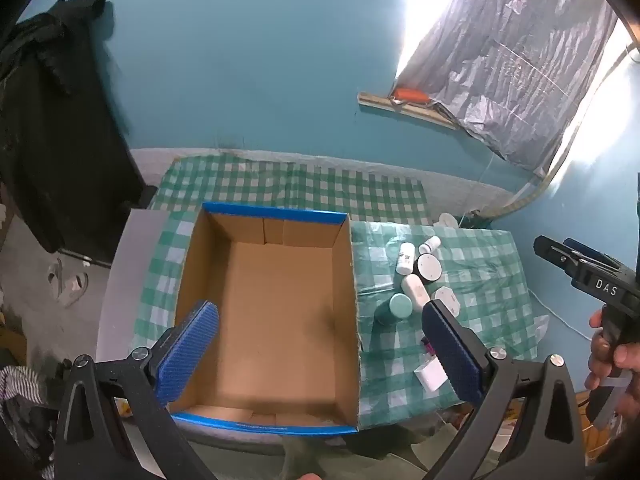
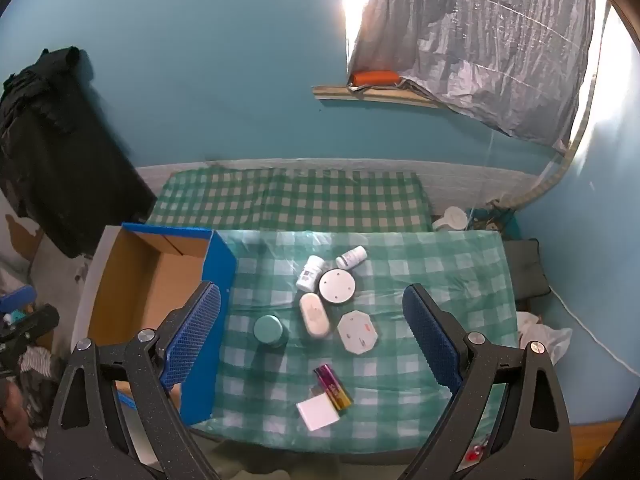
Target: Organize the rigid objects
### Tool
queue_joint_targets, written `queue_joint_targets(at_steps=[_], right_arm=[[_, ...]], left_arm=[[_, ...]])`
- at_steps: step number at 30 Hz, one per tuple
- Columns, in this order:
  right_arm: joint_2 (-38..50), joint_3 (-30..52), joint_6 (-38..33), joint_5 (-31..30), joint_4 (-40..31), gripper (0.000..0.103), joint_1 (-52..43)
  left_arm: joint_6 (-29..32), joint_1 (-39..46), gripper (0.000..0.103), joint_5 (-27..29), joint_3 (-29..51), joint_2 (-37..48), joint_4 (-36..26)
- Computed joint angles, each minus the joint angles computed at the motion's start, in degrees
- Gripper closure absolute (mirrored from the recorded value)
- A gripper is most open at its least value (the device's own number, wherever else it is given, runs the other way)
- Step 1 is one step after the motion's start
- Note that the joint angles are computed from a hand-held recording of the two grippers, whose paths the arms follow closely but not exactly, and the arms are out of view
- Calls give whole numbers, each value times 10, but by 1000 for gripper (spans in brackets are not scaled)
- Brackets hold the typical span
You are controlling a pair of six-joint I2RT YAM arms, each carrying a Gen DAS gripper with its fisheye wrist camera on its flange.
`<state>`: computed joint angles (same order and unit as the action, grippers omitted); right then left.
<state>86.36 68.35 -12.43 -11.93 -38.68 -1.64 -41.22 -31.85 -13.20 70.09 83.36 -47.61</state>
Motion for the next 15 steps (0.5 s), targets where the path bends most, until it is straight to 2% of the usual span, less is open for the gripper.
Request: queue_joint_targets(at_steps=[8, 10, 15], right_arm=[[-10, -9, 1, -5, 0, 9, 0], [-10, -11, 0, -5, 2, 9, -1], [-10, -11, 2, -1, 1, 9, 2]], left_arm=[[43, 22, 1, 6, -7, -4, 16], [19, -15, 1, -28, -2, -11, 3], [19, -14, 1, -24, -2, -13, 1]])
